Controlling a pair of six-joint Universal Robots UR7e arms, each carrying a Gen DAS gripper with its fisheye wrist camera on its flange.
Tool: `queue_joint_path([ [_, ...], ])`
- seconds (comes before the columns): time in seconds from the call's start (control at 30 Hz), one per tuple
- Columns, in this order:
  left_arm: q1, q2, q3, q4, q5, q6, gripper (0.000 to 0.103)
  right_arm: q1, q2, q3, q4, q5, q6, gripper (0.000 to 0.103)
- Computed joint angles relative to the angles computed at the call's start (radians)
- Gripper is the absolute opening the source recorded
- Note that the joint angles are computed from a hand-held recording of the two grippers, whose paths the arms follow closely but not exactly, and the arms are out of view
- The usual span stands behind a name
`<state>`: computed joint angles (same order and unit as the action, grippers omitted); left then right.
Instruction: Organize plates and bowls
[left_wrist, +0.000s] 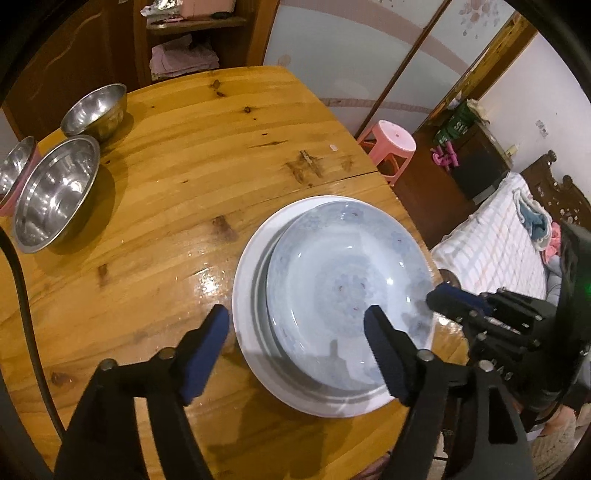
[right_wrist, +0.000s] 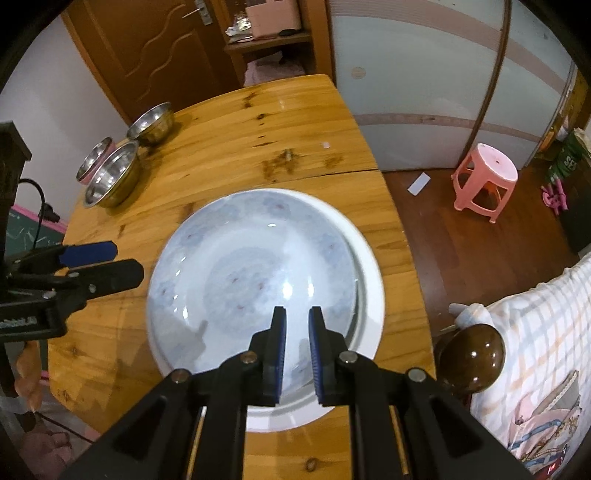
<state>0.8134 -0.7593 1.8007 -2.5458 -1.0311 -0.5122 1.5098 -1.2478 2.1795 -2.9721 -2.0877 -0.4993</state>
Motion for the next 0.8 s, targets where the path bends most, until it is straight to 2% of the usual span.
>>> queue_joint_path([
  [0.1,-0.014,-0.022,0.028,-0.020,0.010,0.003,0.077,0.011,-0.010,0.015,-0.002,0.001,-0.003,0.012],
  [0.23,-0.035,-0.060,0.080,-0.059,0.035,0.003,0.087,0.027,-0.024,0.037,-0.013,0.004,0.001,0.012],
  [0.57,-0.079,-0.159,0.192,-0.126,0.071,0.005,0.088,0.072,-0.039,0.074,-0.023,0.016,0.019,0.012],
  [0.8,-0.088,-0.304,0.263,-0.125,0.128,-0.002,0.088,0.151,-0.013,0.015,0.020,0.042,0.047,0.012],
])
